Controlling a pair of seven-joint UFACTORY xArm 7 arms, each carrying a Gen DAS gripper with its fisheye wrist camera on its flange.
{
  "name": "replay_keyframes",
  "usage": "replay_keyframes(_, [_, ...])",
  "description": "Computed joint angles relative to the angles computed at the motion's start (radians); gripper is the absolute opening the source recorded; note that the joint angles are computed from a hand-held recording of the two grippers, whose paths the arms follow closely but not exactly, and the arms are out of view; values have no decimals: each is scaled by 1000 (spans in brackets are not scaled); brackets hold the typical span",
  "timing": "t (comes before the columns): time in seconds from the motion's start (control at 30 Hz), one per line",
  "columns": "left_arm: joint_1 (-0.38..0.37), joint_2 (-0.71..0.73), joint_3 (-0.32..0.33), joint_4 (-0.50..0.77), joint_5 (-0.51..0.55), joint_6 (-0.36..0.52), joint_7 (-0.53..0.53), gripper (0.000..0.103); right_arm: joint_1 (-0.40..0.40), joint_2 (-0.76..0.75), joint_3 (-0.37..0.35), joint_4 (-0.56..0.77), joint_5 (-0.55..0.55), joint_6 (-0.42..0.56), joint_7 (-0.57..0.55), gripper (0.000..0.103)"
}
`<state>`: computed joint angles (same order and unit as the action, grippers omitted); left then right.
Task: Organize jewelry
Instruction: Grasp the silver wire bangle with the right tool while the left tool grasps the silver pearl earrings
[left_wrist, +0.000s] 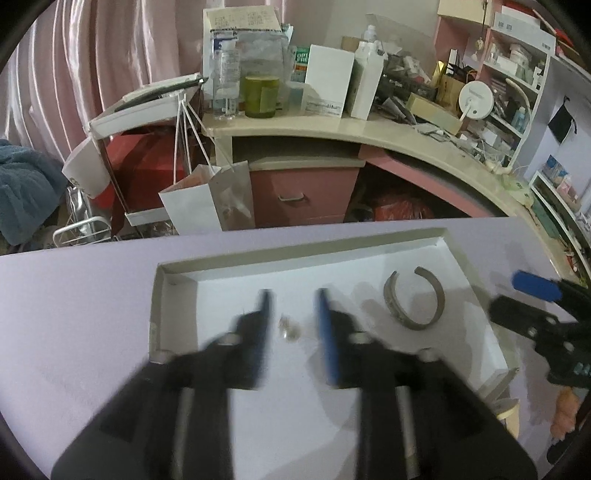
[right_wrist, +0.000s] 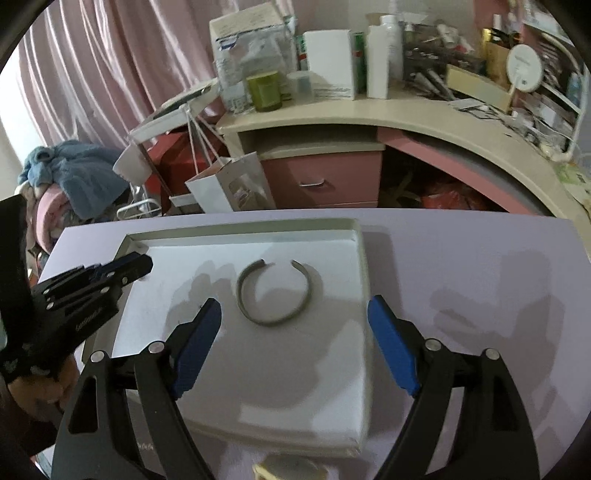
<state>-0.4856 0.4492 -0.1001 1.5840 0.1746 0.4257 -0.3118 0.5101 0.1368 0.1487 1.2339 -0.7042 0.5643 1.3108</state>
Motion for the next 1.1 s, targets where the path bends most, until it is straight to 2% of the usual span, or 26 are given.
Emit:
replay_keyframes(0.03, [-7,-20,11,-25,11,-21,-17,48,11,-31,-2,-30,-37,5,43,83])
replay_keyframes(0.13, [7,-93,5,-112,7,-70,-29,54,15,-97,23,-91,-130,39,146,83])
replay_keyframes(0.27, [1,-245,32,-290,74,-148,-127,67,5,-207,94,-199,-217,88,304,83])
replay_keyframes(0.33, [-4,-341,50,-399,172,-179,-231,72,-2,-245,135,-238,-242,115,364,83])
replay_keyframes(0.43, [19,-484,47,-554,381,-204,-431,80,-5,-304,192,-306,-247,147,439,83])
replay_keyframes(0.53, [104,-637,-22,-707,604,-210,-638,87,-3,-346,239,-366,-223,164,516,83])
replay_keyframes(0.57, [134,-692,-50,-760,648,-209,-681,89,0,-358,255,-387,-210,167,547,83])
replay_keyframes(0.7, [166,-841,-99,-910,620,-194,-675,91,17,-361,302,-420,-166,195,599,83])
replay_keyframes(0.87, [136,-987,-121,-1062,475,-161,-635,92,58,-332,328,-425,-146,227,629,83])
replay_keyframes(1.1, [161,-1112,-201,-1166,367,-144,-621,92,109,-285,321,-407,-161,275,665,84])
